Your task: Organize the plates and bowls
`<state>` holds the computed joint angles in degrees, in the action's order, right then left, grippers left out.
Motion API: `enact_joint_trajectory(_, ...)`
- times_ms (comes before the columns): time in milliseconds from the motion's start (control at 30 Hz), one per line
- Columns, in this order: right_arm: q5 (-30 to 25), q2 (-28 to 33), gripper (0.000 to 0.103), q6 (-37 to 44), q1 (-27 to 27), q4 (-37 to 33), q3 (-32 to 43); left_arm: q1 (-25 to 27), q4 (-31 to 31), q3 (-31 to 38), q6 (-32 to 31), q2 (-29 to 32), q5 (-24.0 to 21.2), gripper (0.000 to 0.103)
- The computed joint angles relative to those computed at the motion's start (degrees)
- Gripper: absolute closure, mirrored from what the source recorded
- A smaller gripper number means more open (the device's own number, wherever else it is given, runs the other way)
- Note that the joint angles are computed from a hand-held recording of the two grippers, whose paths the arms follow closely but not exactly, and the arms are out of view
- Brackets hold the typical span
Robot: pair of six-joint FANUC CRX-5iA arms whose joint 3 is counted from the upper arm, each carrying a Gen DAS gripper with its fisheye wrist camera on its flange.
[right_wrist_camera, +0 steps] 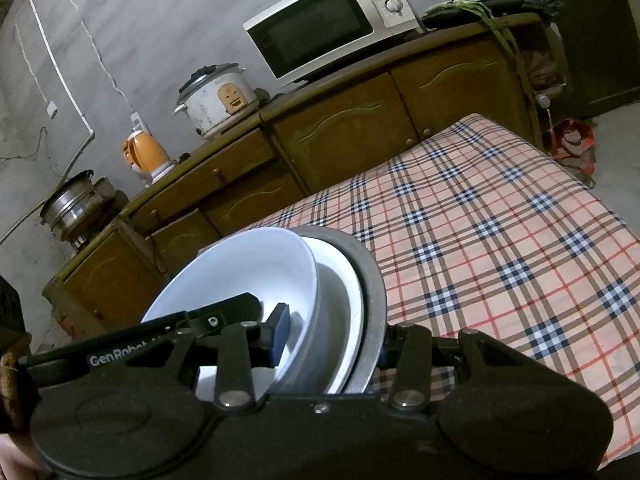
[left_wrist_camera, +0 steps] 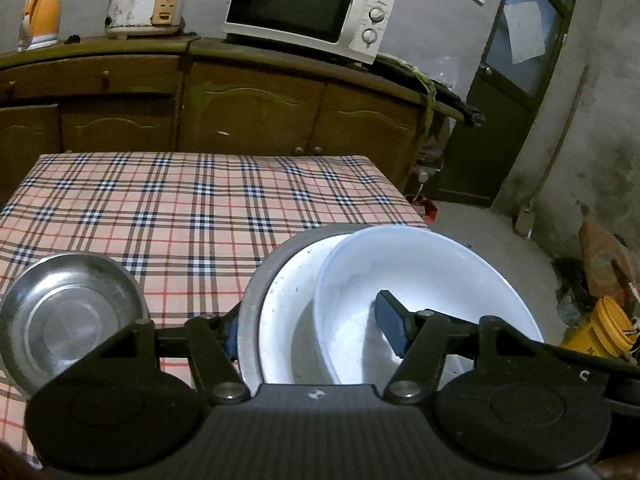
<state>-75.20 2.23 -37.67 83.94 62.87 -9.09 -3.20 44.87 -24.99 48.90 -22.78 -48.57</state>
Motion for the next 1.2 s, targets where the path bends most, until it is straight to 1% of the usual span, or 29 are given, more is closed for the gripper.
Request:
enact_joint_trajectory(800,2.6,2.8,0.052,3.9,-1.0,0.1,3.9,4.2,1.1,-1.2,-0.4,-2.3,-1.4,0.038)
enact_joint_trajectory(1200,5.5,4.9,0.052,6.6,-2.1,0.1,6.5,7.3,1.3,-1.6,0.0,-3.4,-1.9,0.038)
